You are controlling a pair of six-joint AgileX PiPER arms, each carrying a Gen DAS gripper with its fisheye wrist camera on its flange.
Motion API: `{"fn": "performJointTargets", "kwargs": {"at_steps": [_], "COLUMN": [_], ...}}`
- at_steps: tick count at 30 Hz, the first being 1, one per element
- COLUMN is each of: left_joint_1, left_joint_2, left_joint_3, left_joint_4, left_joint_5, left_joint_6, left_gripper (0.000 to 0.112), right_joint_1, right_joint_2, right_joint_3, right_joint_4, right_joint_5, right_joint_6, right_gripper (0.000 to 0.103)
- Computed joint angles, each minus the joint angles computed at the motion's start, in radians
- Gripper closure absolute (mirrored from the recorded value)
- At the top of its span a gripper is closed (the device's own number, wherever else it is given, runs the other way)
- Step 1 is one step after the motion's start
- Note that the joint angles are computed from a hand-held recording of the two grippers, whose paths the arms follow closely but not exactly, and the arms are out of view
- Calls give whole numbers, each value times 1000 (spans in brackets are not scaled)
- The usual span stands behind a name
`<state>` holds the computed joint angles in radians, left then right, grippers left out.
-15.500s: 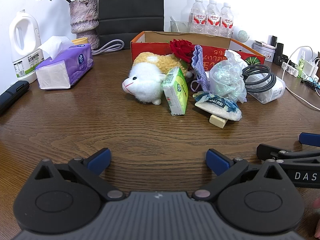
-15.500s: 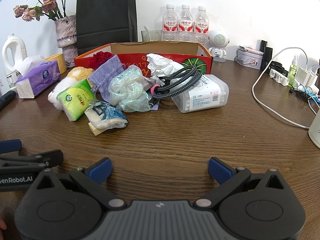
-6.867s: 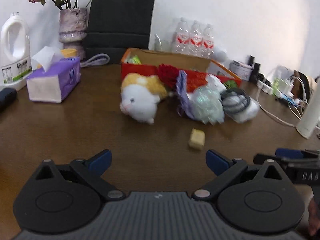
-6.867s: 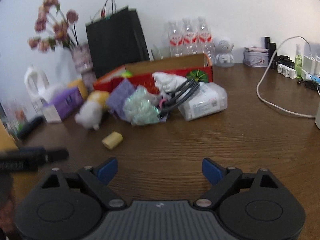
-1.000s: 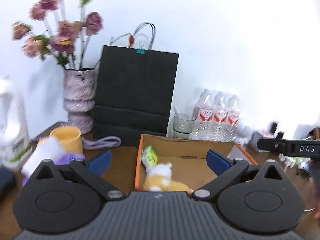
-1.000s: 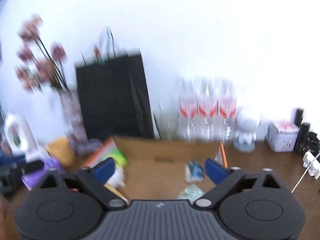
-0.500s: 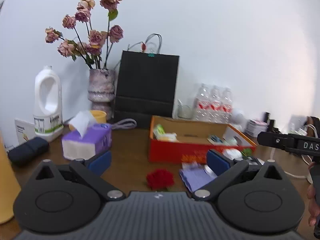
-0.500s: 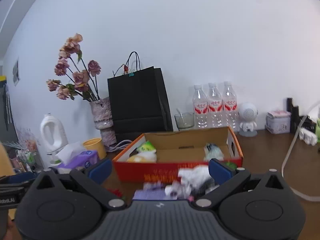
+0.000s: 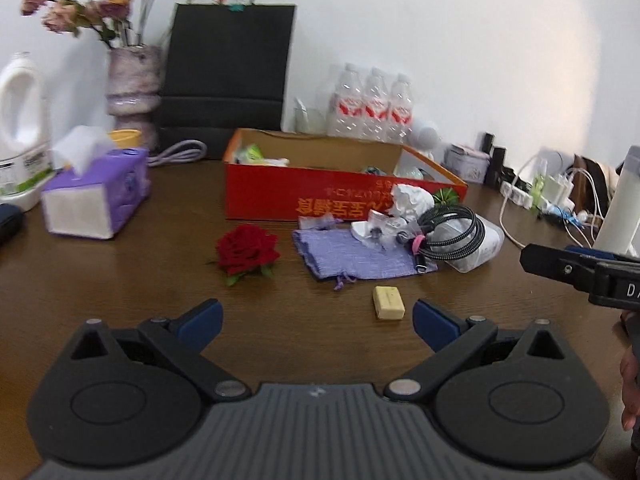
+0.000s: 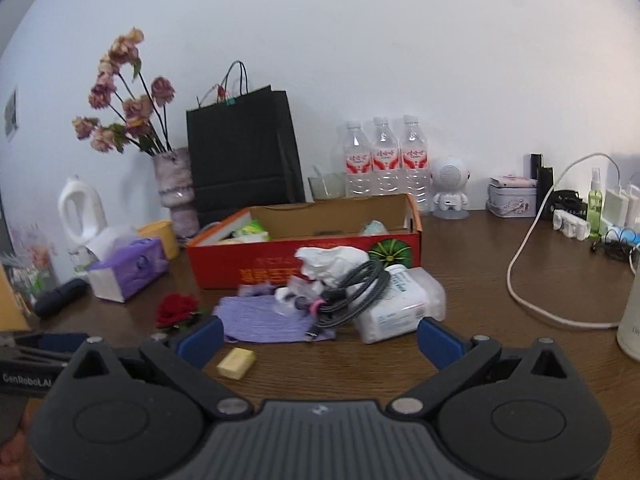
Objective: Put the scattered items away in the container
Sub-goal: 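Move both grippers back toward the rose and soap bar, then grasp the red rose with the left gripper while the right grasps the yellow soap bar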
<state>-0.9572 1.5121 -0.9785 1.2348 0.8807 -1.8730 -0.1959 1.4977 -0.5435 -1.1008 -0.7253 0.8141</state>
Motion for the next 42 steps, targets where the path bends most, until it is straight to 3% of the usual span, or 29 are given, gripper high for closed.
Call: {"fn": "performJointTargets", "kwargs": {"at_steps": [5,11,15,18,19,20,21,22,24,30,34,37,42], "left_joint_1": [200,411,486,509,510,508,507,507,498,451,374,273,54], "left_joint_2": [47,120,143,158,161,163,162,157,143,105,39,5,-47], "left_joint_3": [-55,-145,-161,-166,-166,-165,-163,-156,-137,-113,-73,-46,-3], "left_joint_4": [-15,-145,-230,-273,-276,-265,-262,-257,-217,-125,-11,77,133], "left_joint_5": [-158,-295,-365,-390,-393,-392,-392,-405,-423,-407,-356,-261,-14], "left_joint_6": [38,210,270,306,308,300,301,298,269,178,33,-81,-198], "left_gripper": [11,18,36,39,41,49,59,60,69,73,73,73,74], "right_joint_1": [54,235,314,353,367,379,394,413,429,422,395,369,295], "right_joint_2": [114,187,243,281,285,285,281,275,268,237,160,95,-70], "right_joint_3": [-153,-255,-327,-376,-378,-378,-375,-364,-354,-324,-260,-209,-94], "right_joint_4": [-201,-348,-449,-504,-485,-471,-455,-409,-359,-311,-216,-163,-113], "right_joint_5": [37,148,176,214,231,250,277,314,346,345,308,298,270], "right_joint_6": [202,313,442,531,512,493,474,422,356,327,246,215,160], "right_gripper": [9,17,37,50,55,58,68,84,83,83,83,83,83]}}
